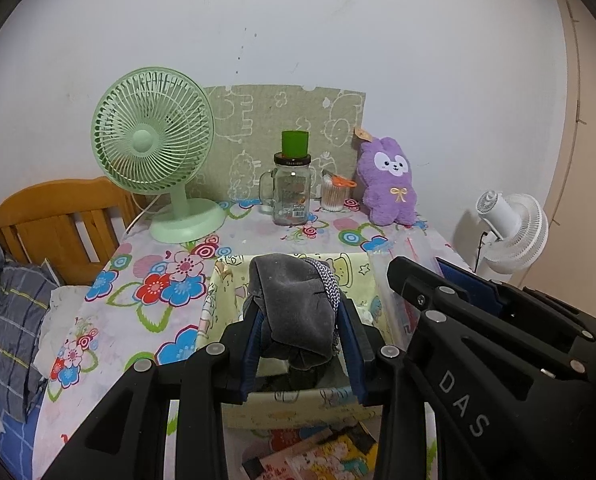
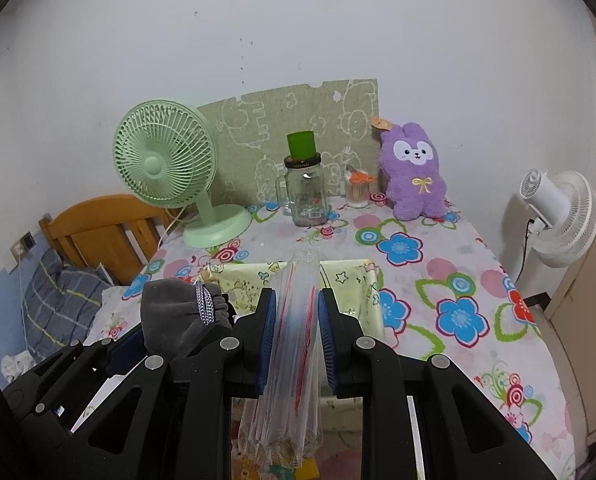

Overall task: Organize soft objects
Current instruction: 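Lower both items into the fabric box and open both tools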

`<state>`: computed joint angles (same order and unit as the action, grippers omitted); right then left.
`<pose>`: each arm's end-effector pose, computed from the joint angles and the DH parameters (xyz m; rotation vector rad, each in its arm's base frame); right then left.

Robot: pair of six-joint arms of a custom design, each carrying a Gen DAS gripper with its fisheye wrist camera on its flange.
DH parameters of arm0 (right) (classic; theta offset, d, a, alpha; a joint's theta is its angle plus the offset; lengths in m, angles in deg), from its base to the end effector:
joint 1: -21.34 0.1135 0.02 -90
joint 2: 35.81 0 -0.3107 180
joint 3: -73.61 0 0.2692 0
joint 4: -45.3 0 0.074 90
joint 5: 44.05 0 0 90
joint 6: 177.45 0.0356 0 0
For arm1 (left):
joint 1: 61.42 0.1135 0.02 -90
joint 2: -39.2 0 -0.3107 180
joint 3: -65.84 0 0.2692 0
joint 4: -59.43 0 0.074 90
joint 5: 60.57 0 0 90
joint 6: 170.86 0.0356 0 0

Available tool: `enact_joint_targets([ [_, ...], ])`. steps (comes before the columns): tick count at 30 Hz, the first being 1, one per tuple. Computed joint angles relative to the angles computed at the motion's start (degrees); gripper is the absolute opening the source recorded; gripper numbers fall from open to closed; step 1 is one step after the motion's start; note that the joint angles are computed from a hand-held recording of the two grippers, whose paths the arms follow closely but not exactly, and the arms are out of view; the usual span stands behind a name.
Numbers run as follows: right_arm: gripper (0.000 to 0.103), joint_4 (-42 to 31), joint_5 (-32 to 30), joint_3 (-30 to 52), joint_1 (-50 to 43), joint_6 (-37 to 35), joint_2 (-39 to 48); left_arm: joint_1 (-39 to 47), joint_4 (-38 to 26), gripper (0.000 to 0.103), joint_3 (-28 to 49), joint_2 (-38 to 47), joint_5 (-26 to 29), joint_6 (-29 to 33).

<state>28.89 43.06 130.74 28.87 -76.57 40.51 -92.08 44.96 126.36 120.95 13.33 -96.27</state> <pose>0.2871 0.0398 0.2631 0.0358 2.2008 0.2357 0.2753 -0.1517 0.2604 0.1316 2.1660 -0.1526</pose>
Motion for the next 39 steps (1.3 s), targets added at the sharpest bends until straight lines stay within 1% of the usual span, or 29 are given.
enact_joint_targets([
  [9, 0.025, 2.9, -2.3, 2.8, -0.8, 0.0, 6.7, 3.0, 1.5, 0.037, 2.6, 5.1, 3.6, 0.9],
  [13, 0.025, 3.2, -3.2, 3.8, -0.9, 0.1, 9.1, 3.8, 1.0, 0.038, 3.7, 7.0, 4.5, 1.0],
  [16, 0.025, 3.6, -3.7, 4.2, -0.8, 0.1, 10.4, 4.3, 0.7, 0.043, 4.2, 7.9, 5.2, 1.1],
  [18, 0.025, 3.8, -3.9, 4.5, -0.8, 0.1, 11.1, 4.7, 0.3, 0.052, 4.5, 8.4, 5.5, 1.0],
  [20, 0.025, 4.2, -3.6, 4.8, -0.4, 0.0, 11.8, 5.0, 0.1, 0.057, 4.7, 8.8, 5.7, 1.0],
  [28, 0.025, 5.9, -4.9, 5.7, 0.0, -0.4, 14.3, 6.1, -0.1, 0.064, 5.1, 9.8, 5.9, 1.2],
  [31, 0.027, 5.7, -4.7, 6.2, 0.4, -0.6, 15.0, 6.5, -0.5, 0.069, 5.3, 10.0, 5.7, 1.4],
  [34, 0.035, 5.2, -5.0, 6.7, 0.5, -1.0, 15.6, 6.6, -0.9, 0.073, 5.4, 10.1, 5.8, 1.5],
  [35, 0.041, 5.2, -5.2, 6.7, 0.4, -1.1, 15.6, 6.6, -0.9, 0.075, 5.4, 10.1, 6.0, 1.6],
  [36, 0.050, 5.3, -5.3, 6.7, 0.4, -1.2, 15.6, 6.6, -0.9, 0.077, 5.3, 10.0, 6.0, 1.6],
  [37, 0.055, 5.5, -5.3, 6.6, 0.4, -1.3, 15.4, 6.4, -0.7, 0.079, 5.1, 9.8, 5.9, 1.7],
  [38, 0.064, 5.8, -5.3, 6.3, 0.4, -1.4, 15.0, 6.4, -0.5, 0.080, 5.0, 9.7, 5.8, 1.7],
  [39, 0.067, 6.0, -5.3, 6.2, 0.3, -1.5, 14.9, 6.3, -0.3, 0.080, 4.9, 9.5, 5.7, 1.7],
])
